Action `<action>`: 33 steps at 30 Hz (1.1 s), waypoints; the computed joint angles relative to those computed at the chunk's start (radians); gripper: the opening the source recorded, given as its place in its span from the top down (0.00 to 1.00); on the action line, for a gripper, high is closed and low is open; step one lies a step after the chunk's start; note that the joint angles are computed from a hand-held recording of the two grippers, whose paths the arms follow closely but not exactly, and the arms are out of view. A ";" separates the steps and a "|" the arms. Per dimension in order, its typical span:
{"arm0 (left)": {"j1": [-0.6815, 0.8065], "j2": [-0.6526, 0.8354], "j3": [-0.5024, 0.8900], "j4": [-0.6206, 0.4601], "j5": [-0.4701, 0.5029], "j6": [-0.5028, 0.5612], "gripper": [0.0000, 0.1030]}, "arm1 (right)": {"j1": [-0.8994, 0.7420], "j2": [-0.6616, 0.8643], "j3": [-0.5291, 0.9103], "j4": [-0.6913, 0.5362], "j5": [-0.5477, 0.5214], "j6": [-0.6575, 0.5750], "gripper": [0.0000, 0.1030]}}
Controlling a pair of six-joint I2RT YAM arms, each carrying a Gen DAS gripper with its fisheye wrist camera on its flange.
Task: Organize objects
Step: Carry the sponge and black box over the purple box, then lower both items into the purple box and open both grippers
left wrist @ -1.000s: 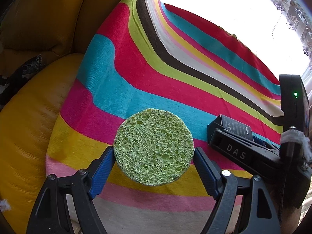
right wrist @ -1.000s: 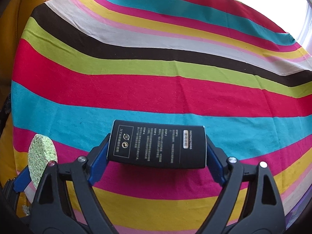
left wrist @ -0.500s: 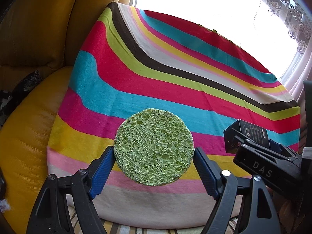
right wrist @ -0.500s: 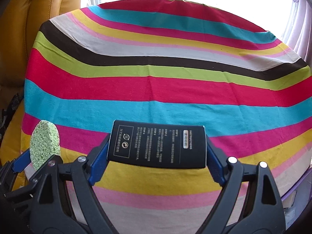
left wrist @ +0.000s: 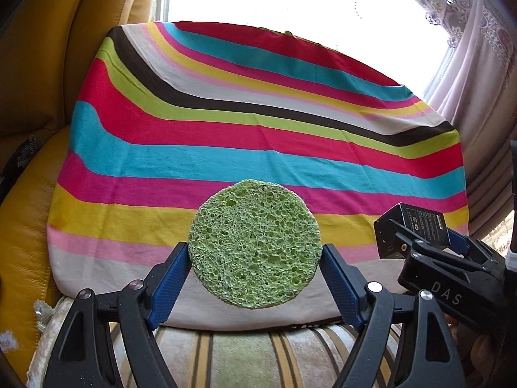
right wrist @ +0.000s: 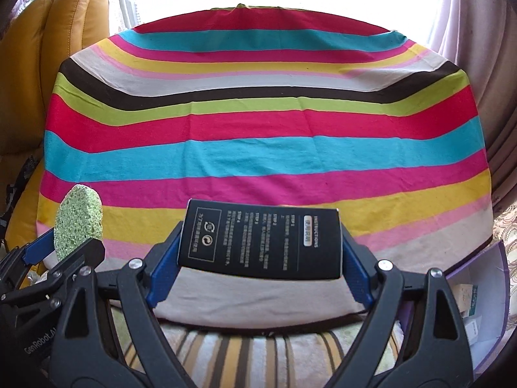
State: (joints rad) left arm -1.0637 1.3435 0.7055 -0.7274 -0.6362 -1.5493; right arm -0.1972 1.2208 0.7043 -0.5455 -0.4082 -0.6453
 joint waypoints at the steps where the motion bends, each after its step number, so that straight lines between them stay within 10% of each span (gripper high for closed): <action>1: -0.014 0.027 0.026 0.001 -0.001 0.003 0.21 | -0.032 0.004 0.005 -0.006 -0.011 -0.022 0.15; 18: -0.091 0.384 0.421 0.071 0.067 0.197 0.21 | -0.573 0.288 0.316 -0.206 -0.164 -0.372 0.15; 33: -0.135 0.656 0.770 0.146 0.200 0.418 0.21 | -0.832 0.629 0.686 -0.211 -0.137 -0.429 0.15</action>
